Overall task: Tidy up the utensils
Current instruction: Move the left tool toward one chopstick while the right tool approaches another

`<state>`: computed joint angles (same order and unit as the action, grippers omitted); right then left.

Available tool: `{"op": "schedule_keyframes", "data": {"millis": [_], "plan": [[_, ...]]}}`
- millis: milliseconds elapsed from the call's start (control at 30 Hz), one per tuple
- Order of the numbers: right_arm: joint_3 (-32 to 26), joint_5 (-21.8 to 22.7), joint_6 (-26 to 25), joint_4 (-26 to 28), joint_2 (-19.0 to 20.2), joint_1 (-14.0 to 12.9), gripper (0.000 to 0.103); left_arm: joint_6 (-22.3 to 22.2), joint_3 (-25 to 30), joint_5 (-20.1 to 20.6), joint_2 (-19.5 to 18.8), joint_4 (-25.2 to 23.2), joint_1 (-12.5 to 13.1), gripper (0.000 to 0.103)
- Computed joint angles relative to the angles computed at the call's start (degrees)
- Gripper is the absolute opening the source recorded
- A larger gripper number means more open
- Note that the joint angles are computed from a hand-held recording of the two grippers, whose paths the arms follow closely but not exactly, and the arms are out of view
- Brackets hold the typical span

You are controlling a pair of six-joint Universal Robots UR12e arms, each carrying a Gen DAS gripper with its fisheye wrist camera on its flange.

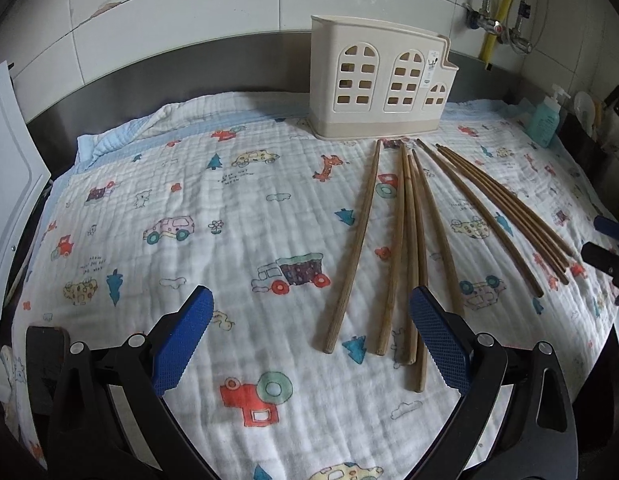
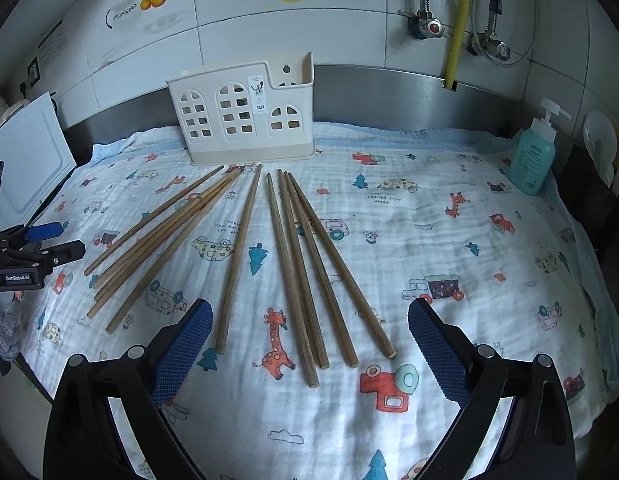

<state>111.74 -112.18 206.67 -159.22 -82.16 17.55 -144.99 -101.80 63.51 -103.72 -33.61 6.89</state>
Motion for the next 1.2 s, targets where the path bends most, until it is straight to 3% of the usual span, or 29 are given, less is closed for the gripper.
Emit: {"op": "schedule_keyframes", "data": {"millis": [200, 267, 367, 467, 533, 700, 833, 1200], "plan": [[-0.1, 1.7, -1.3, 0.0, 0.1, -1.4, 0.084, 2.4, 0.6, 2.2, -1.0, 1.9, -1.4, 0.096], [0.0, 3.3, -1.1, -0.1, 0.0, -2.1, 0.08, 3.0, 1.2, 2.3, -1.3, 1.0, -1.6, 0.084], [0.0, 3.5, -1.5, 0.2, 0.2, -2.4, 0.08, 3.6, 2.0, 2.3, -1.7, -0.4, -1.7, 0.079], [-0.1, 4.1, -1.9, 0.3, 0.3, -2.7, 0.076, 5.0, 2.1, 3.0, -1.9, -0.9, -2.0, 0.067], [-0.1, 4.9, -2.2, 0.4, 0.3, -3.0, 0.071, 5.5, 2.3, 3.5, -2.0, -1.6, -2.3, 0.053], [-0.2, 5.8, -2.7, 0.4, 0.4, -3.4, 0.064, 7.5, 2.9, 2.9, -2.3, -4.4, -2.4, 0.03], [-0.2, 6.3, -2.8, 0.3, 0.5, -3.6, 0.054, 8.6, 2.8, 2.5, -2.2, -5.2, -2.5, 0.02], [-0.2, 8.0, -4.2, 1.6, 0.8, -5.1, 0.031, 9.6, 3.2, 2.1, -2.6, -7.1, -2.7, 0.018]]}}
